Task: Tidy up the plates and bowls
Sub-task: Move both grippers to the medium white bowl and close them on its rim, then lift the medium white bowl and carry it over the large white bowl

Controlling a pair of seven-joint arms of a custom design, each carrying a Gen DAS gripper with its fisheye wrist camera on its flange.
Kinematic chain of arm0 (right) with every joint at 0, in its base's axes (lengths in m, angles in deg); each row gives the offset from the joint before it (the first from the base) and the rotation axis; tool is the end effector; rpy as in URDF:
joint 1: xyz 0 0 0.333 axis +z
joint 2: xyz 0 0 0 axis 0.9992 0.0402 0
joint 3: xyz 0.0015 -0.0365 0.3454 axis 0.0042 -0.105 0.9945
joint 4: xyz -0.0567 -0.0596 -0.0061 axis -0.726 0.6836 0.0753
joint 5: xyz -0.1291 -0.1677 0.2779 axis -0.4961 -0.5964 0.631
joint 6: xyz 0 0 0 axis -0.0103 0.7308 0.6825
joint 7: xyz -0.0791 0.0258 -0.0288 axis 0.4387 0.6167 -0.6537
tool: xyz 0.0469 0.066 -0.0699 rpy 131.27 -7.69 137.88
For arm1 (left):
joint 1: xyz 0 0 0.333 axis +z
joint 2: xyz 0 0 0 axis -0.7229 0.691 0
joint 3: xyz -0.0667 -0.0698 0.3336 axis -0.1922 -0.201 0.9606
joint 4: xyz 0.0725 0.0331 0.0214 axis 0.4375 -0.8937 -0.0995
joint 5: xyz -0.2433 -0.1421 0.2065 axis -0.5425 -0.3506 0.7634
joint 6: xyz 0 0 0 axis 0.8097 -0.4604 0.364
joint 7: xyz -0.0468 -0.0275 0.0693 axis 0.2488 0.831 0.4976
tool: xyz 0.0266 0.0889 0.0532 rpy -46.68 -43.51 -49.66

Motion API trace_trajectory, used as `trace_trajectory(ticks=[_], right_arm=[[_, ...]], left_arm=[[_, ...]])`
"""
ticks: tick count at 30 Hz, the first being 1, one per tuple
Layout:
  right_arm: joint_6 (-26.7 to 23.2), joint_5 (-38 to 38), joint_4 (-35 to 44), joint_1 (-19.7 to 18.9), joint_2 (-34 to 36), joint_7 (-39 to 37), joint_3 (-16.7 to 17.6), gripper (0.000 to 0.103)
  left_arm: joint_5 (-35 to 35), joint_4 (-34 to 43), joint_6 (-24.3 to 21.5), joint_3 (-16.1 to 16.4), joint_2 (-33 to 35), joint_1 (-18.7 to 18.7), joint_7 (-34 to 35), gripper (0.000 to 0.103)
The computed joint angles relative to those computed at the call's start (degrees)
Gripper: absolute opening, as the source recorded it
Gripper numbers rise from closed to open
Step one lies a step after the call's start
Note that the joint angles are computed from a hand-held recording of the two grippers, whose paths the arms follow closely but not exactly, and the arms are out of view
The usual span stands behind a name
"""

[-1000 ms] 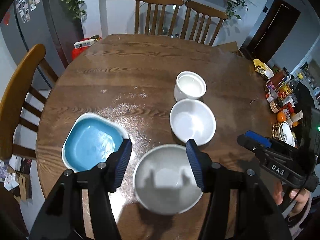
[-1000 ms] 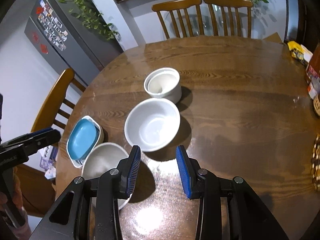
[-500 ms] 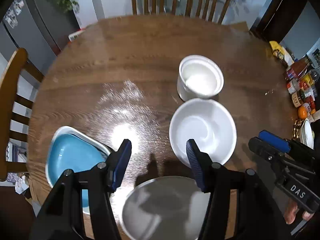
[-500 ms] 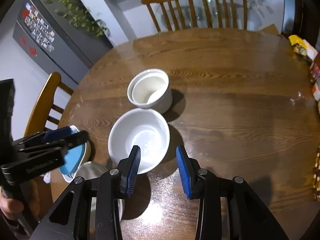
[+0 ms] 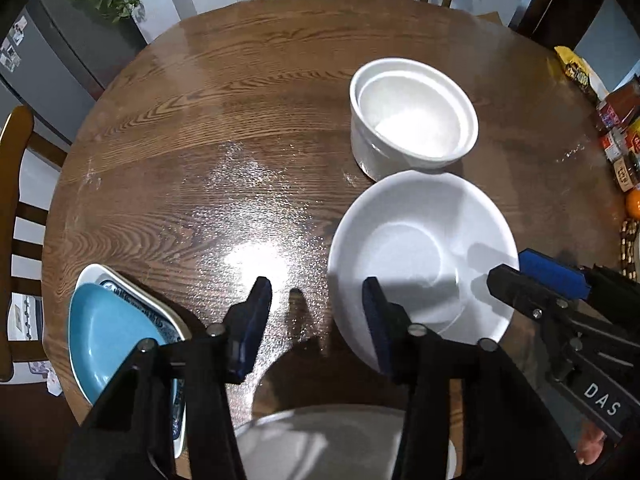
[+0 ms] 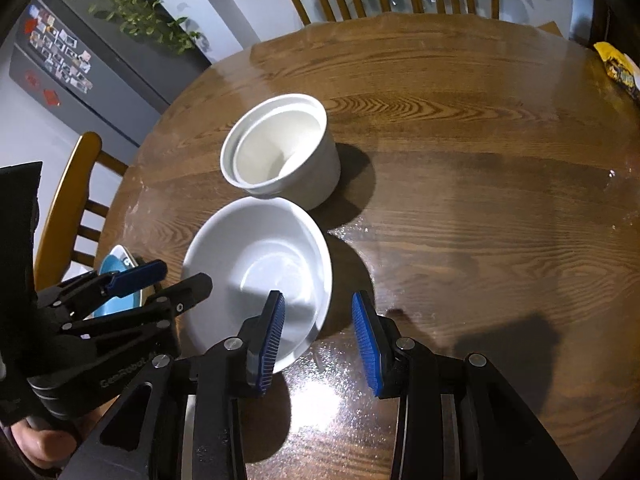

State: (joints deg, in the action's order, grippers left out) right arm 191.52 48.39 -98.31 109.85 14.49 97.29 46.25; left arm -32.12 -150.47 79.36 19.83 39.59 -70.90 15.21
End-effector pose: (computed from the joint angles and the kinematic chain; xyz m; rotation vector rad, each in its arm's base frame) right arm 0.4495 0.2039 0.2727 -1.6441 2.0505 -0.1427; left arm 0.5122 -0.2593 0.2938 -1.6068 2.4472 -0.3640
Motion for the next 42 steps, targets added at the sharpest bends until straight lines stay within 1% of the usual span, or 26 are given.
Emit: trace_trajectory(ticks=[1, 2, 3, 4, 6, 7, 9, 11, 12, 17, 20, 24, 26, 28, 30, 32, 36, 37, 38, 40, 42], right_arm=[[0.02, -0.41, 0.08, -0.70, 0.20, 0.05, 0.58, 0.037], [0.25, -1.04, 0.13, -1.71, 0.44, 0.20, 1.43, 0.037], [0.59, -1.54, 0.17, -2.41, 0.69, 0.32, 2.00, 0.032], [0.61, -2.02, 0.37, -3.03, 0.92, 0.45, 2.49, 0.031], [0.49, -2.39, 0.58, -3.36, 1.25, 0.65, 2.66, 0.026], [0.68, -2.99, 0.59, -4.30, 1.46, 0.90, 3.36, 0.024], [0.85, -3.44, 0.61, -4.62, 1.58, 1.16, 3.54, 0.019], [0.99, -3.71, 0.63, -4.58, 1.67, 1.19, 3.38, 0.016], [1.05, -3.84, 0.65, -4.61, 1.70, 1.21, 3.36, 0.012], [1.29, -3.93, 0.73, -4.49, 1.87, 1.51, 3.21, 0.011], [1.57, -3.45, 0.71, -3.68, 1.90, 1.56, 2.63, 0.011], [2.50, -2.69, 0.19, -2.66, 1.56, 1.39, 1.86, 0.010], [3.07, -1.64, -0.44, -1.24, 0.88, 0.91, 0.83, 0.010], [3.56, 0.23, -1.18, 1.09, 0.00, -0.10, -0.78, 0.010], [4.50, 2.20, -2.27, 2.98, -1.00, -1.21, -1.93, 0.010], [5.81, 4.79, -3.63, 5.10, -2.15, -2.67, -3.00, 0.010], [7.38, 12.40, -5.84, 10.44, -4.62, -7.40, -5.21, 0.010], [7.88, 15.15, -6.51, 12.33, -5.47, -9.23, -5.90, 0.010], [8.21, 16.76, -6.85, 12.89, -5.96, -10.39, -5.74, 0.010], [8.77, 21.33, -7.38, 15.21, -6.96, -13.53, -5.95, 0.010], [9.67, 25.01, -8.29, 16.57, -8.12, -16.09, -5.58, 0.010]], left_arm=[[0.47, 0.28, -0.15, 0.39, 0.34, -0.64, -0.35, 0.039], [0.70, 0.40, -0.05, 0.27, 0.66, -0.64, 0.01, 0.034], [0.64, 0.66, 0.01, -0.03, 1.13, -0.42, 0.54, 0.030], [0.60, 0.87, -0.20, -0.16, 1.44, -0.46, 0.88, 0.027], [-0.07, 1.24, -0.71, -0.91, 1.90, -0.09, 1.76, 0.019], [-0.58, 1.33, -0.74, -1.43, 2.10, 0.27, 2.35, 0.017], [-0.87, 1.45, -0.52, -1.32, 2.40, 0.03, 2.73, 0.014], [-1.74, 1.46, -0.07, -1.77, 2.94, 0.31, 3.40, 0.012], [-1.91, 1.43, 0.17, -1.54, 3.00, 0.07, 3.47, 0.012], [-3.08, 1.16, 1.14, -1.28, 3.21, -0.22, 4.28, 0.012], [-3.40, 0.98, 1.61, -0.75, 3.25, -0.67, 4.55, 0.012], [-3.37, -1.41, 3.73, 0.37, 1.82, -1.79, 4.17, 0.012], [-2.90, -2.57, 4.98, 1.37, 0.89, -2.68, 3.87, 0.012], [-2.46, -4.06, 6.55, 2.30, -0.24, -3.58, 3.54, 0.012], [-2.60, -5.65, 7.98, 2.56, -1.49, -3.85, 3.53, 0.012], [-3.09, -7.04, 9.08, 2.34, -2.64, -3.63, 4.05, 0.012], [-3.42, -10.67, 11.68, 3.36, -5.94, -4.74, 4.58, 0.012], [-3.24, -11.62, 12.30, 4.30, -6.86, -5.76, 4.30, 0.012], [-2.93, -12.73, 13.13, 5.50, -7.85, -6.88, 3.91, 0.012], [-2.82, -14.75, 14.39, 6.68, -9.62, -7.96, 3.82, 0.012], [-1.94, -16.59, 15.92, 10.31, -11.26, -11.43, 2.90, 0.012]])
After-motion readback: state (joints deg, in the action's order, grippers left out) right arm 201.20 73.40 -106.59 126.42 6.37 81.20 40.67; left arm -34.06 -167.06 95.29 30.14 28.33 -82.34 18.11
